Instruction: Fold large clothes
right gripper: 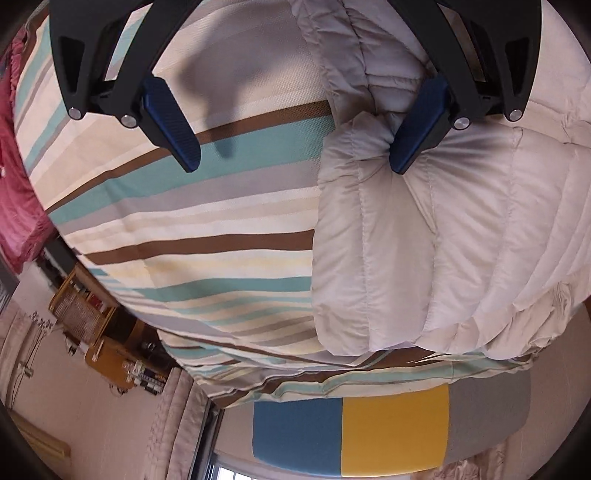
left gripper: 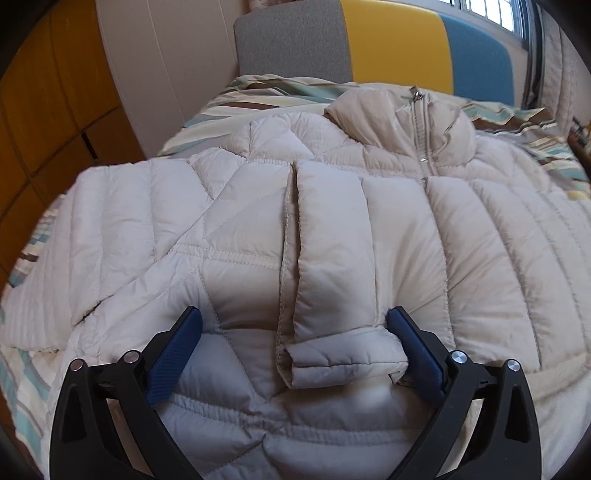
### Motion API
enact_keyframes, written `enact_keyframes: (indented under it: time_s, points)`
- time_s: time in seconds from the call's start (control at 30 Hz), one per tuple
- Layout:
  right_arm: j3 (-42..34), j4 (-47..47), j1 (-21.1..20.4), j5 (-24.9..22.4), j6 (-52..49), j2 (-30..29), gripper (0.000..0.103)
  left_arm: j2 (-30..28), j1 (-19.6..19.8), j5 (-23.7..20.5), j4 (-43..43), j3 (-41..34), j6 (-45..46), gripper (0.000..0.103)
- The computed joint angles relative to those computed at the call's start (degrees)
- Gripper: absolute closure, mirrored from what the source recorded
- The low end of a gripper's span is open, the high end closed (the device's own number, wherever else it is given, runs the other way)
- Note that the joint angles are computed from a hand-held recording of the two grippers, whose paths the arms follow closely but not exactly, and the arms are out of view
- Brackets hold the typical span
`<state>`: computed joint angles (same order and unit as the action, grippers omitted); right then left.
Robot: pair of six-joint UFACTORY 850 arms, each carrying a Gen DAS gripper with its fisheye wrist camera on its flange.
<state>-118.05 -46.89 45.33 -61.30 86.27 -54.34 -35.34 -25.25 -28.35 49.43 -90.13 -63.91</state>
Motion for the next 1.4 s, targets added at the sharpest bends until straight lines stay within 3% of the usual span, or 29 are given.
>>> enact_keyframes:
  time_s: [0.1, 0.17, 0.33, 0.43, 0.57, 0.87, 0.93, 1.1, 1.2, 1.3, 1.33, 1.4]
  points:
    - [-1.4, -1.2, 0.4, -2.0, -0.2, -1.2, 0.002, 2.8, 1.8, 5.1, -7.4, 2.8, 7.3, 0.003]
    - [-1.5, -1.2, 0.6, -2.1, -0.1, -1.1, 0.002, 5.6, 3.1, 8.8, -8.2, 6.0, 7.5, 0.003]
    - [-0.9, -1.3, 0.5, -1.5, 0.3, -0.7, 0.002, 12.4, 7.5, 14.2, -1.3, 13.7, -6.3, 0.003]
    - [-0.6, -1.5, 0.4, -1.6, 0.4, -0.6, 0.002, 15.8, 10.8, 13.6, 9.3, 17.7, -22.3, 0.003]
    - [-1.1, -1.5, 0.6, -1.9, 0.4, -0.9, 0.002, 19.2, 15.4, 7.6, 18.6, 21.3, -36.6, 0.003]
    - [-1.5, -1.5, 0.7, -2.2, 0.4, -1.1, 0.002, 21.5, 25.6, 0.6, 11.9, 24.9, -41.5, 0.005]
    - [-1.5, -1.5, 0.7, -2.1, 0.4, -1.1, 0.002, 20.8, 27.4, -1.0, 8.5, 24.8, -40.0, 0.012]
    - [-1.6, -1.6, 0.7, -2.3, 0.4, -1.1, 0.002, 19.5, 31.0, 1.6, 3.1, 25.8, -40.9, 0.021]
    - [-2.2, -1.6, 0.9, -2.8, 0.2, -1.5, 0.002, 18.4, 30.5, 1.7, 10.1, 25.6, -45.0, 0.023]
    - [-3.1, -1.8, 1.0, -3.7, -0.2, -2.1, 0.002, 17.3, 29.8, 0.8, 11.7, 24.7, -44.1, 0.039]
    - [-3.6, -1.9, 1.1, -4.0, -0.4, -2.4, 0.002, 17.1, 29.9, 1.1, 12.1, 24.4, -44.1, 0.056]
    - [-4.4, -1.9, 1.2, -4.7, -0.8, -2.9, 0.002, 17.2, 30.0, 3.1, 12.7, 24.3, -43.6, 0.078]
